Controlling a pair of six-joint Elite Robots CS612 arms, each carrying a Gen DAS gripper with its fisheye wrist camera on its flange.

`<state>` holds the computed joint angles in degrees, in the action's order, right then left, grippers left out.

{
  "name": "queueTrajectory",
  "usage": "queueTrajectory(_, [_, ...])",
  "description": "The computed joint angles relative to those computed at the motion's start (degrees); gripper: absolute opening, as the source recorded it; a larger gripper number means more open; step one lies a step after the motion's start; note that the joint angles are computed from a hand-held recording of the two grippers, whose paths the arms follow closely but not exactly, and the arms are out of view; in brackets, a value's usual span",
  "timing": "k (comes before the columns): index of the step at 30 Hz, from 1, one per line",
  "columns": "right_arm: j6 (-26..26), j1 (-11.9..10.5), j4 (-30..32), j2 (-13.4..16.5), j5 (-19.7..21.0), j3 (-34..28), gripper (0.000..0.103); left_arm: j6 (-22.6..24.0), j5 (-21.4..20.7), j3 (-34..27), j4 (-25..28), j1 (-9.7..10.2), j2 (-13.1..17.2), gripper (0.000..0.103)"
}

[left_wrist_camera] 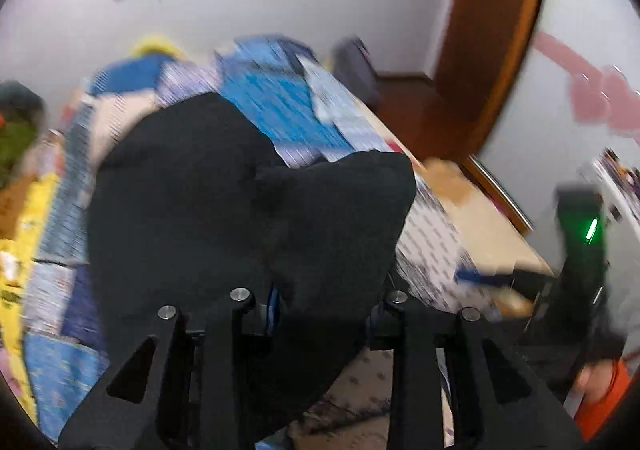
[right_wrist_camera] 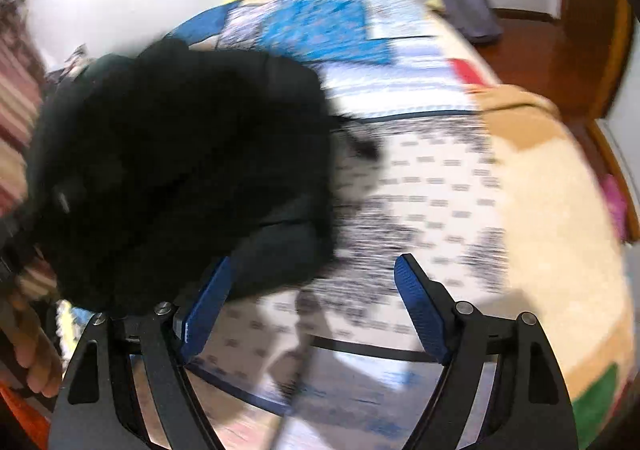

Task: Fold large clothes

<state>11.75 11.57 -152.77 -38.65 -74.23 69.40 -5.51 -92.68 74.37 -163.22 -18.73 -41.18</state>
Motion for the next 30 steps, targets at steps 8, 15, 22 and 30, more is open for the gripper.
queueTrajectory(8, [3.26, -1.55, -3.54, -3.13, -1.31, 4.07, 0.080, 5.05, -3.31, 1.03, 3.48, 0.08, -0.76, 0.064])
queueTrajectory(15, [1.39, -1.40, -8.58, -3.64, -0.03, 3.14, 0.081, 5.54, -3.84, 5.52, 2.00, 0.18, -5.32, 0.073])
queueTrajectory(22, [-3.59, 0.34, -9.05, -2.38, 2.63, -0.99, 0.081, 2.02, 0.78, 9.94, -5.89, 1.88, -8.78, 0.084])
queueTrajectory(30, [-9.09, 2.44, -3.19, 1.66, 5.76, -8.42, 0.081, -3.38, 11.08, 7.39, 0.21, 3.87, -6.67, 0.087])
